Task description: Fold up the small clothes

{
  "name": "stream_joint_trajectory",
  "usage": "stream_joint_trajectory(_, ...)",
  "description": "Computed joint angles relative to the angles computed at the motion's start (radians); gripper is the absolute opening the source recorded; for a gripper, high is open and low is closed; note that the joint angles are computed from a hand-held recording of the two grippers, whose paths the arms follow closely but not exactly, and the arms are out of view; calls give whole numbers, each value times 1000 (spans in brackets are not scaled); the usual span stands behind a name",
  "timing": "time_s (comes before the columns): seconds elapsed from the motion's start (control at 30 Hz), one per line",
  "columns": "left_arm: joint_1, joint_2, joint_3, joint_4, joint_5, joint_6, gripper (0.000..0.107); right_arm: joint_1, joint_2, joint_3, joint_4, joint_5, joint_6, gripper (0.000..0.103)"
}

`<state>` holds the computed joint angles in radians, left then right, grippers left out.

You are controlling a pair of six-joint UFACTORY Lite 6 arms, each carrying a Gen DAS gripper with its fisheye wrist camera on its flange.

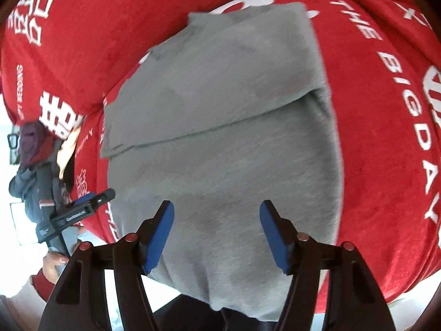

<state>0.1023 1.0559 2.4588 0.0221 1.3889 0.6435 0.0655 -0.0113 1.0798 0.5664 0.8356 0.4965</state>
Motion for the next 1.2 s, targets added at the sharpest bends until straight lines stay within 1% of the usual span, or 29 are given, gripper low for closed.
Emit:
stream_joint_trajectory(0.07,-2,-49,-68,-10,-3,16,103,11,15,13,10,2,-9,68)
stream_joint_trajectory(0.2,-24,-201,-300,11,-94,-3,103,4,35,26,42,10,-50,68)
stream_joint_trajectory(0.23,-26,-219,-325,11,-96,-17,103,-1,43,33,48,14,-59,68)
stream_joint_trajectory(0.27,-31,-273,-392,9,-105,-36,103,-9,52,41,61,19,-77,68)
stream_joint_trajectory(0.37,-35,-340,-473,8,-120,-79,103,-40,71,53,100,38,-144,68)
stream_joint_trajectory(0.43,-37,-400,-552,10,-146,-104,103,-56,86,70,113,56,-186,68)
stream_joint_trajectory(0.47,-41,-467,-635,11,-158,-117,103,-65,87,73,117,63,-206,68)
stream_joint_trajectory(0.5,-42,-498,-675,11,-167,-128,103,-72,88,74,125,67,-229,68)
stream_joint_trajectory(0.57,-51,-581,-773,10,-184,-148,103,-80,89,65,142,66,-265,68)
stream_joint_trajectory(0.7,-42,-678,-906,13,-208,-148,103,-79,63,11,173,48,-296,68)
stream_joint_trajectory(0.73,-34,-664,-903,15,-221,-137,103,-76,48,-10,185,39,-300,68)
stream_joint_trajectory(0.87,6,-723,-979,5,-237,-78,103,-37,-17,-78,186,4,-262,68)
stream_joint_trajectory(0.97,69,-776,-1030,-21,-241,10,103,21,-85,-132,175,-36,-189,68)
stream_joint_trajectory(1.03,116,-796,-1035,-41,-232,69,103,59,-125,-160,161,-56,-136,68)
stream_joint_trajectory(1.13,247,-832,-1032,-103,-194,214,103,147,-186,-198,126,-88,-18,69)
stream_joint_trajectory(1.2,343,-824,-1010,-133,-166,321,103,216,-223,-218,76,-102,88,69)
